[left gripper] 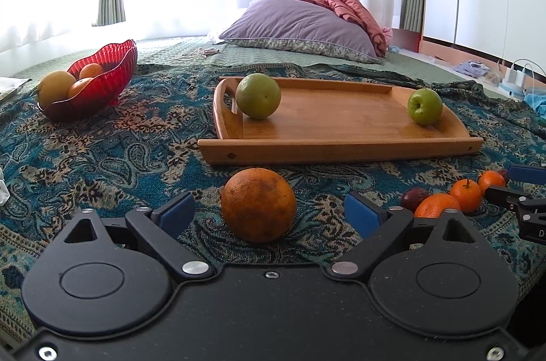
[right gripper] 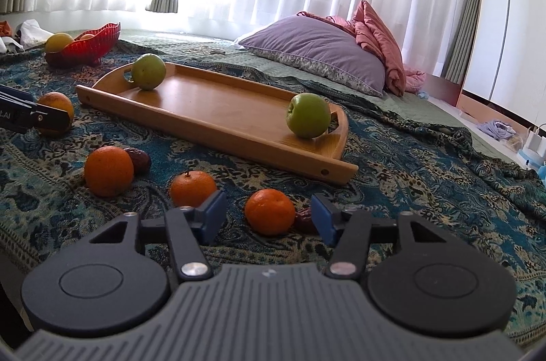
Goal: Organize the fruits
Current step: 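Grasp the dull orange with the left tool while the right tool grasps a tangerine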
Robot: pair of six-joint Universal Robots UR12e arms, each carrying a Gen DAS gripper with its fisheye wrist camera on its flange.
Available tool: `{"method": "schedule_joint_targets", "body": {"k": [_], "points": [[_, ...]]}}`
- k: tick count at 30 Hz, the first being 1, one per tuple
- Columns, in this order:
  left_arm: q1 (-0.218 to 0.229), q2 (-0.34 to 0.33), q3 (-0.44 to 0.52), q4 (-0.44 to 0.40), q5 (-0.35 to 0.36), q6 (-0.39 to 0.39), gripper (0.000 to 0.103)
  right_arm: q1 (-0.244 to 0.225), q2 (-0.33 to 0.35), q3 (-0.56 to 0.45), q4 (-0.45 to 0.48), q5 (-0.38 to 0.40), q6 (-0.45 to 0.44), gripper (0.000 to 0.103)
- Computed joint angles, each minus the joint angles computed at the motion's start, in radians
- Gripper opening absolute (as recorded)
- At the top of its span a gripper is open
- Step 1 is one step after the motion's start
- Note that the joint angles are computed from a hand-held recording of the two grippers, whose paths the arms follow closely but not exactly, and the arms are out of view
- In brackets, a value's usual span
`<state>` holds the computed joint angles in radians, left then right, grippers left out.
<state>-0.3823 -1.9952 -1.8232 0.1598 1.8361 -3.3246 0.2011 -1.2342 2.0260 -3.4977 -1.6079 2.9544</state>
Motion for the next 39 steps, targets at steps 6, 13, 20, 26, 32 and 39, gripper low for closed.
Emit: {"method": "schedule_joint_targets", "body": {"k": [6, 13, 20, 26, 32, 39], "points": [[0.0, 0.008, -0.007, -0.011, -0.026, 0.008, 0.074, 0.006, 0.003, -0.002, 0.01, 0.007, 0.006, 0.06], [-0.005, 0.007, -0.011, -0.007, 0.0, 0.012, 0.061, 0.007, 0.006, -0.007, 0.016, -0.006, 0.014, 0.055], [0.004, 0.012, -0.012, -0.04, -0.016, -0.018, 0.06, 0.007, 0.006, -0.009, 0.03, -0.017, 0.021, 0.052], [0.004, 0.007, -0.009, -0.047, -0.016, -0.025, 0.058, 0.008, 0.008, -0.013, 0.041, -0.024, 0.043, 0.047], [0.005, 0.003, -0.003, -0.052, -0.012, -0.019, 0.055, 0.01, 0.012, -0.017, 0.038, -0.03, 0.037, 0.047], [0.008, -0.002, 0.0, -0.05, -0.006, -0.027, 0.049, 0.011, 0.018, -0.025, 0.035, -0.038, 0.039, 0.043]]}}
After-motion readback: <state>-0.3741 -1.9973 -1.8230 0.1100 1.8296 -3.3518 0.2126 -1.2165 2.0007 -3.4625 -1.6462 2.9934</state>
